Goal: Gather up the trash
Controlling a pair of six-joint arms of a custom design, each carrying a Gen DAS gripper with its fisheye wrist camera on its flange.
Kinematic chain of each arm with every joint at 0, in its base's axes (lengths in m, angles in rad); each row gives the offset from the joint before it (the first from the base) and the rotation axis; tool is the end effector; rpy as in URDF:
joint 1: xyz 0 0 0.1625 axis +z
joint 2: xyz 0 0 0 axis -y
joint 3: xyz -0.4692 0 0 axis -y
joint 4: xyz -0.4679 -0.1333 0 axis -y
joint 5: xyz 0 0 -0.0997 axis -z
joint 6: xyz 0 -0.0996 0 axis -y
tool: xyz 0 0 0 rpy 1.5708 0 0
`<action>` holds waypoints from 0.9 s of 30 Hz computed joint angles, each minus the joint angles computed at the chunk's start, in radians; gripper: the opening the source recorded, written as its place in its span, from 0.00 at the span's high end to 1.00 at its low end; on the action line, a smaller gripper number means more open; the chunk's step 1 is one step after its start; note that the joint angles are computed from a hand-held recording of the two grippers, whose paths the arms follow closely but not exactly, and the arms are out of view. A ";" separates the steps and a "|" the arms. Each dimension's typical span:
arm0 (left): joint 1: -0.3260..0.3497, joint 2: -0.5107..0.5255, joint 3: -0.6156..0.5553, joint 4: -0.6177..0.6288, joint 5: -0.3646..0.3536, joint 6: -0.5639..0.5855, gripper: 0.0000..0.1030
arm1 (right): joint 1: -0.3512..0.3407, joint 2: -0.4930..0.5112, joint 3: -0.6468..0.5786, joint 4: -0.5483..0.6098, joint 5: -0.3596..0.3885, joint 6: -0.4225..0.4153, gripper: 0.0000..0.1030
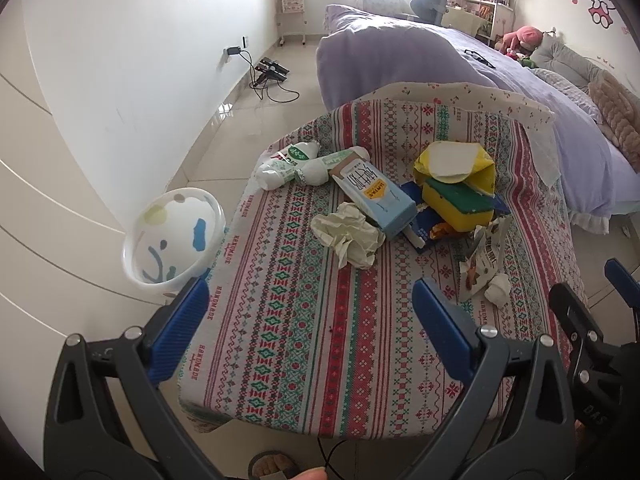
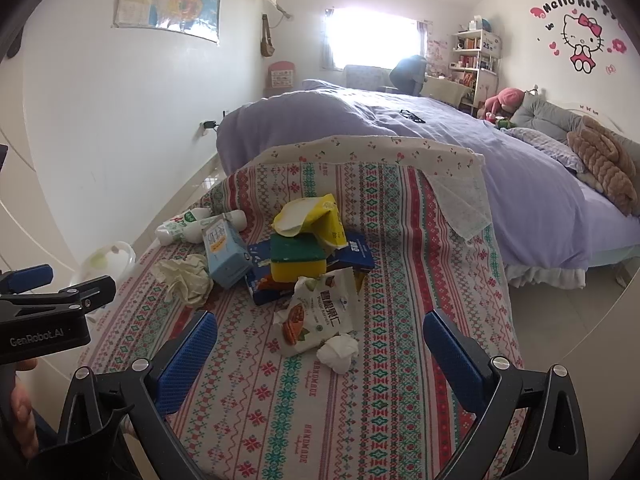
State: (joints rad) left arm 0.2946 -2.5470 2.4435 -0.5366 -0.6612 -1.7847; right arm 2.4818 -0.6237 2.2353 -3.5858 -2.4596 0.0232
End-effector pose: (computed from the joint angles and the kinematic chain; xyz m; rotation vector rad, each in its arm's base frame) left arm -0.0219 -0.2281 0.3572 -0.0279 2.0732 -0.9430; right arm 0.4121 -0.2488 -0.0496 0.8041 -2.2246 0.9347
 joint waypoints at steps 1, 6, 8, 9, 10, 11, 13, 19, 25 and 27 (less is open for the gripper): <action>0.000 0.001 0.000 0.002 0.000 -0.002 0.02 | 0.000 -0.003 0.000 0.009 -0.002 0.005 0.00; 0.022 0.003 0.001 -0.021 0.017 0.027 0.02 | -0.023 -0.019 0.011 0.015 0.049 0.010 0.00; 0.099 0.002 -0.007 -0.110 0.050 0.104 0.02 | -0.062 -0.049 0.023 0.019 0.110 0.025 0.00; 0.142 -0.001 -0.011 -0.170 0.065 0.151 0.02 | -0.074 -0.064 0.025 0.036 0.116 0.043 0.00; 0.184 -0.003 -0.014 -0.238 0.079 0.202 0.02 | -0.093 -0.083 0.028 0.049 0.127 0.055 0.00; 0.221 0.003 -0.018 -0.299 0.094 0.243 0.02 | -0.108 -0.097 0.028 0.061 0.140 0.056 0.00; 0.290 0.046 -0.027 -0.394 0.110 0.302 0.02 | -0.150 -0.134 0.034 0.092 0.200 0.055 0.00; 0.511 0.221 -0.017 -0.897 0.022 0.715 0.04 | -0.252 -0.195 0.002 0.235 0.360 0.068 0.00; 0.662 0.381 -0.022 -1.140 0.005 0.911 0.15 | -0.330 -0.165 -0.054 0.370 0.418 0.057 0.00; 0.708 0.382 -0.007 -1.219 -0.031 0.974 0.21 | -0.348 -0.171 -0.051 0.420 0.434 0.078 0.00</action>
State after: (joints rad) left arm 1.0023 -2.1652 2.4370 -1.7552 -0.6920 -0.8109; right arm 2.1337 -0.7945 2.1847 -3.1655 -2.0257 0.1014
